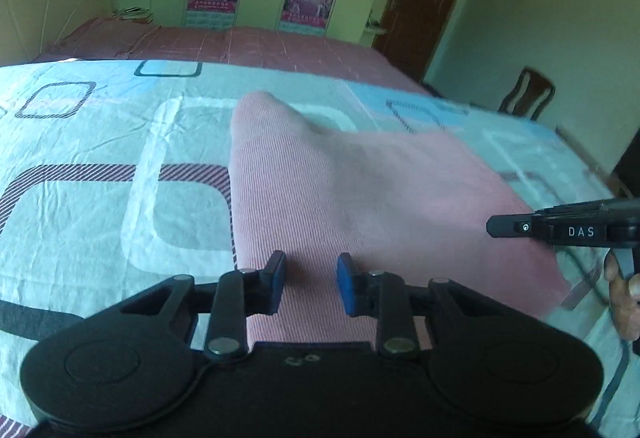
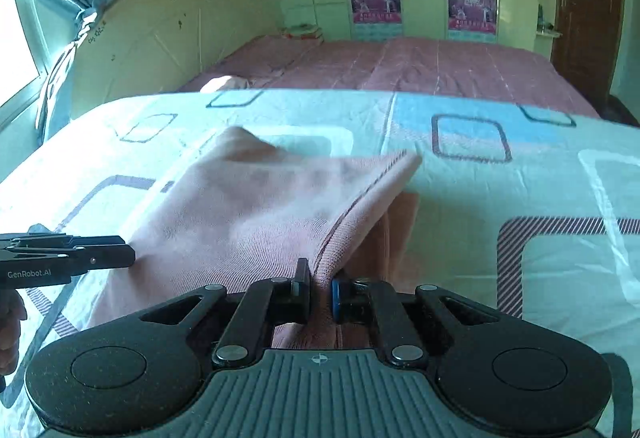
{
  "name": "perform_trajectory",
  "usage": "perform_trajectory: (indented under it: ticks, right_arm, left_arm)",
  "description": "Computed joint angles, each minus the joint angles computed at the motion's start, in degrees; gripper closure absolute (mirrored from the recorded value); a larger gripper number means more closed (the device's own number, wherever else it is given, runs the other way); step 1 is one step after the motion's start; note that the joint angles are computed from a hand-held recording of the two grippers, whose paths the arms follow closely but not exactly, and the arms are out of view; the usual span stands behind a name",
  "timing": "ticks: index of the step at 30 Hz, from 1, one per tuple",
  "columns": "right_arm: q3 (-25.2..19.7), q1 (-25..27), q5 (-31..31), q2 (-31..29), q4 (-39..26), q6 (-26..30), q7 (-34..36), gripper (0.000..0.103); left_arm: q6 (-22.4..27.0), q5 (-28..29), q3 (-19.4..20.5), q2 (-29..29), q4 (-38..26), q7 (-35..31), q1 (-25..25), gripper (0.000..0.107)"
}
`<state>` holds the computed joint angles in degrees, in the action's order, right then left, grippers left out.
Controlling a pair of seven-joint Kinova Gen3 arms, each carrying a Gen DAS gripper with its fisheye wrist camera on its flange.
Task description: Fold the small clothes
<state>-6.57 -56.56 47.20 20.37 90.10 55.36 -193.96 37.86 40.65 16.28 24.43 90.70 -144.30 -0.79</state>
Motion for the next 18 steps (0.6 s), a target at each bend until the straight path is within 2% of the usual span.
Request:
perform_trajectory:
  ticks: [2, 4, 6, 8, 10, 12, 14, 16, 18]
  right_arm:
    - [0.45, 1.40, -3.81, 0.62, 2.31, -4.66, -2.02, 0.095]
    - [4.53, -1.44, -4.48, -1.48, 5.43, -8.34, -6.68, 0.094]
    - [9.11, -6.74, -2.28, -1.58, 6.62, -8.29, -11.34, 0.094]
    - [12.81, -12.03, 1.80, -1.40, 6.70, -4.54, -16.00, 0.092]
    - [14.45, -14.96, 5.65, -1.39, 6.42, 0.13, -18.32, 0.071]
    - [13.73, -13.64, 6.75, -0.81, 5.05, 2.42, -16.91, 0.071]
    - [10.73, -8.74, 6.63, -0.33, 3.89, 1.37, -13.88, 0.071]
    - [7.63, -3.47, 6.29, 0.85, 1.94, 0.70, -9.25, 0.074]
    - [4.56, 1.84, 4.38, 2.35, 0.13, -0.60, -4.59, 0.079]
  left_arm:
    - [2.51, -1.86, -2.26, 0.52, -1.94, 1.93, 2.00, 0.081]
    - [5.27, -0.35, -6.00, 1.06, -3.63, 1.36, 4.29, 0.080]
    - [7.26, 0.15, -7.68, 1.56, -5.05, 0.77, 5.09, 0.080]
    - [6.06, 2.89, -5.99, 0.81, -4.12, -2.09, 3.25, 0.069]
    - [4.97, 4.60, -4.93, 0.82, -4.42, -4.75, 2.60, 0.066]
    - [4.96, 4.02, -5.87, 2.66, -7.63, -4.60, 5.05, 0.065]
    - [6.50, 1.15, -6.05, 5.67, -12.93, -4.37, 7.04, 0.065]
    - [6.08, -2.96, -5.43, 9.03, -18.22, -0.70, 8.84, 0.065]
    - [6.66, -6.25, -7.54, 12.44, -23.53, 3.96, 11.94, 0.064]
